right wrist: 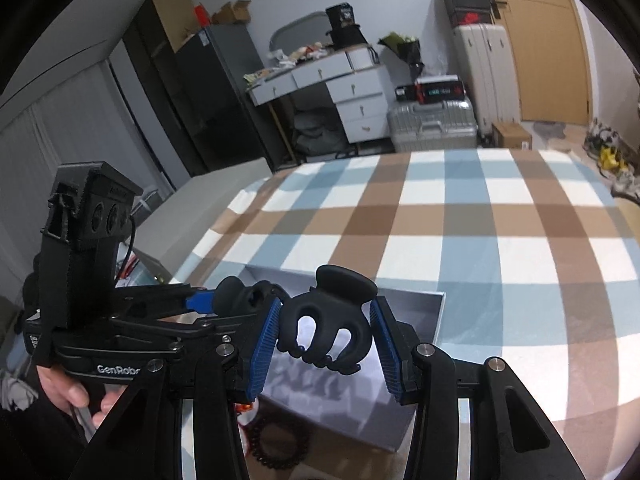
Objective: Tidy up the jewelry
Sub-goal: 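Carry both clips into the silver box and open both grippers, then withdraw both grippers from the box back over the table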
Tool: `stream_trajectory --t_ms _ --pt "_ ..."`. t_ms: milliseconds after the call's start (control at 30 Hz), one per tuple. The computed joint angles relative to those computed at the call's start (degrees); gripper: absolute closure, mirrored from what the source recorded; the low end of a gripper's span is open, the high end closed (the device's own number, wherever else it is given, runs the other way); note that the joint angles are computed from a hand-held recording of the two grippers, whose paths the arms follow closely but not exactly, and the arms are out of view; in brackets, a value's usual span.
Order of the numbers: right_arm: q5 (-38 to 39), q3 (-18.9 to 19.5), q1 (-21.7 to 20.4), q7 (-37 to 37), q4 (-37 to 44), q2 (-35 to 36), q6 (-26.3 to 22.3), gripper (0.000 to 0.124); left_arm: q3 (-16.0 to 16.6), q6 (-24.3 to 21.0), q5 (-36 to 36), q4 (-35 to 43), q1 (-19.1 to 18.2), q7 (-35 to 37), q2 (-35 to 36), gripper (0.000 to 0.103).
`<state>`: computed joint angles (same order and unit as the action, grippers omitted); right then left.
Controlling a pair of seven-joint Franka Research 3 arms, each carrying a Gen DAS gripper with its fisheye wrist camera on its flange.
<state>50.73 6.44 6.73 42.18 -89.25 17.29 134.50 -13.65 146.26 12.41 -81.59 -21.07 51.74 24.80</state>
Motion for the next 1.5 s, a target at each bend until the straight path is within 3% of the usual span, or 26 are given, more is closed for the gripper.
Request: stream_trajectory --t_ms 467,567,600,767,933,1067,1333,1500 --pt "-0.99 0.08 0.23 0.63 -0.95 -0.56 2.92 0.077 -0.98 -1.11 -2.81 1.86 0.74 3.56 1.50 0.055" --pt "1.35 0.02 -0.33 -0.39 -2.76 -2.27 4.25 0.070 -1.98 -0.09 -5.47 1.10 1.78 4.60 1.18 0.054" --pt "2.20 -0.07 -0.43 -0.91 -3.59 -3.07 4.91 0.068 -2.09 -0.19 -5.89 0.89 1.86 4.85 0.96 0.048" --pt "6.42 -0.75 -0.31 -5.02 -8.06 -7.45 8.18 0.055 -0.57 0.24 -3.62 -1.29 0.50 2.18 -1.38 0.044" --pt "13.33 -1.85 0.86 -11.70 -14.08 -13.14 13.27 0.045 1.78 1.70 3.04 -5.51 -1.75 -4.63 -5.60 0.044" --pt "19.43 -3.62 1.94 -17.71 -18.13 -17.46 12.93 0.040 3.38 1.18 11.86 -8.18 -4.05 -12.35 -8.48 0.044" --pt "24.60 -6.43 4.79 -20.85 -25.63 -24.26 13.84 0.022 3.44 -4.82 30.27 -9.31 -7.17 -28.26 -11.75 0.041" --pt "21.76 -7.25 5.73 -19.40 -29.25 -26.94 14.20 0.021 2.31 -9.26 38.00 -10.13 -8.31 -35.78 -13.29 0.019"
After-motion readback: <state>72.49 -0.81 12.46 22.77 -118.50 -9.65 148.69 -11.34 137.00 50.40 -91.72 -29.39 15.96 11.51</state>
